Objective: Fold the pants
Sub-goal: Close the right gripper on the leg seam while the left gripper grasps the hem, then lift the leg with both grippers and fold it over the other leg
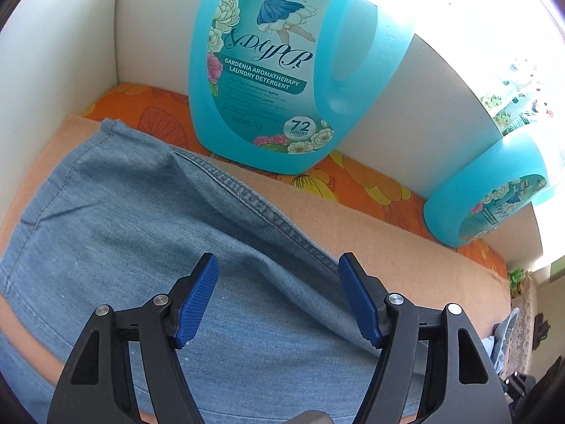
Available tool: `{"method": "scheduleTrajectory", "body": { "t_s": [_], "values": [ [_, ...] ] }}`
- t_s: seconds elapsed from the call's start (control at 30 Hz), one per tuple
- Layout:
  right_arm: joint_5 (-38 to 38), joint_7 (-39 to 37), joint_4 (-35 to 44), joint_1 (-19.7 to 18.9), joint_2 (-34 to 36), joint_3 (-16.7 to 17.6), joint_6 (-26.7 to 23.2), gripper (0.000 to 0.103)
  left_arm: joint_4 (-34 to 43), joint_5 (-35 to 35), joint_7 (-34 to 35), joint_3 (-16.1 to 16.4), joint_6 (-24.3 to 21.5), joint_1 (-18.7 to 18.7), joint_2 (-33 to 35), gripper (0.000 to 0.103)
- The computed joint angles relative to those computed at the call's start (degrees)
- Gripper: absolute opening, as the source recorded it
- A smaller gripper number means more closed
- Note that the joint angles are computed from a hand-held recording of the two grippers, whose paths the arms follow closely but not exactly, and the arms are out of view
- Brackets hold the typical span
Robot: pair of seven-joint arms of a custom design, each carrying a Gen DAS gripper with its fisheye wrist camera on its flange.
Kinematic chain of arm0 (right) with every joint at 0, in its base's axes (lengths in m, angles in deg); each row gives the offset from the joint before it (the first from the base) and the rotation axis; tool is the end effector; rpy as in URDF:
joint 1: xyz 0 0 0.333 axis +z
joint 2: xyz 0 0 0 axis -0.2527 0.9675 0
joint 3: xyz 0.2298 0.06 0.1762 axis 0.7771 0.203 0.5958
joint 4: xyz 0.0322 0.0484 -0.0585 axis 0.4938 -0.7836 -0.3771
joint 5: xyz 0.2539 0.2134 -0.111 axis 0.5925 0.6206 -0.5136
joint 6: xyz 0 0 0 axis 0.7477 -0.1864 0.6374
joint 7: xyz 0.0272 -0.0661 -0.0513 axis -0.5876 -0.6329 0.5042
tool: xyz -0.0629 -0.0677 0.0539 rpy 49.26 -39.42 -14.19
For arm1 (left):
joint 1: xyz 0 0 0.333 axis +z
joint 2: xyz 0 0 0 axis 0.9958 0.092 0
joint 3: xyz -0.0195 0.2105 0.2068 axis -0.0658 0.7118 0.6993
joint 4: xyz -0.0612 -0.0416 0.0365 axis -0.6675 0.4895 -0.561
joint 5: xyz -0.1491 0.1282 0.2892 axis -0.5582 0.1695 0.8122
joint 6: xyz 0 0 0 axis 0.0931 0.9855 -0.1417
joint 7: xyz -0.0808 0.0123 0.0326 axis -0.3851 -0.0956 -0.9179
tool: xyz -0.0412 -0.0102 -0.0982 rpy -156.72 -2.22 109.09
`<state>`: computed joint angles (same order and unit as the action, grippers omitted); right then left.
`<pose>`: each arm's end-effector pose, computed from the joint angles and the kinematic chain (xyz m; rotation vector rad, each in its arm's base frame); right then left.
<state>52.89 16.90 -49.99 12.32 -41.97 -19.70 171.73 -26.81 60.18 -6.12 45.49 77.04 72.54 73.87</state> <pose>0.4512 0.3476 0.3906 -2.2780 1.1124 -0.4516 0.6647 -0.2000 0.5505 -2.2700 1.7152 -0.8796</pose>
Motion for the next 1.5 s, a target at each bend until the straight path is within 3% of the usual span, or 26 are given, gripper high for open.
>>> {"method": "scheduleTrajectory", "body": {
  "t_s": [0.07,0.23,0.4,0.47,0.57,0.63,0.73,0.87,1.03,1.1,1.37,1.5],
  "values": [
    [-4.00,3.40,-1.24,2.20,-1.01,-2.01,0.08,0.008,1.61,0.62,-0.43,0.33,-0.57,-0.35,0.91,0.070],
    [-10.68,8.78,-2.89,4.30,-1.92,-3.44,0.82,0.008,14.94,0.06,-2.11,0.39,-10.33,-0.63,8.91,0.070],
    [-12.45,9.65,-4.92,4.03,-3.16,-2.17,1.19,0.008,30.13,1.71,-4.28,1.68,-18.65,-2.06,18.33,0.070],
    [-12.80,9.99,-5.25,3.77,-3.35,-1.82,1.25,0.008,31.72,2.73,-5.71,2.22,-19.71,-2.62,19.38,0.070],
    [-15.25,12.11,-5.69,4.27,-3.74,-2.43,1.42,0.008,22.79,4.07,-7.18,2.51,-14.43,-2.83,14.73,0.065],
    [-17.90,14.53,-5.72,4.65,-3.87,-2.98,1.49,0.008,17.32,5.53,-7.35,2.86,-11.39,-3.16,11.71,0.040],
    [-20.24,16.76,-5.47,4.56,-3.79,-3.23,1.56,0.008,8.45,4.81,-7.13,2.08,-5.02,-1.79,7.15,0.012],
    [-26.53,23.16,-4.92,5.18,-4.22,-4.37,0.96,0.008,-1.02,4.49,-7.39,1.99,3.08,-0.98,1.93,0.009],
    [-37.07,33.25,-3.95,4.97,-6.41,-4.23,-2.03,0.008,-9.36,6.05,-7.27,2.20,9.42,-0.97,-4.61,0.009],
    [-39.15,35.64,-4.37,3.95,-8.00,-3.26,-2.50,0.007,-12.41,7.41,-8.04,2.38,12.06,-1.41,-7.19,0.009],
    [-43.58,41.43,-10.01,0.90,-17.97,2.45,-4.97,0.007,-35.74,5.50,-6.16,-0.49,25.01,2.83,-27.60,0.009],
    [-43.56,43.63,-15.44,0.12,-25.01,5.79,-5.66,0.007,-47.03,1.71,-3.27,-2.83,29.76,4.54,-36.77,0.009]
  ]
}}
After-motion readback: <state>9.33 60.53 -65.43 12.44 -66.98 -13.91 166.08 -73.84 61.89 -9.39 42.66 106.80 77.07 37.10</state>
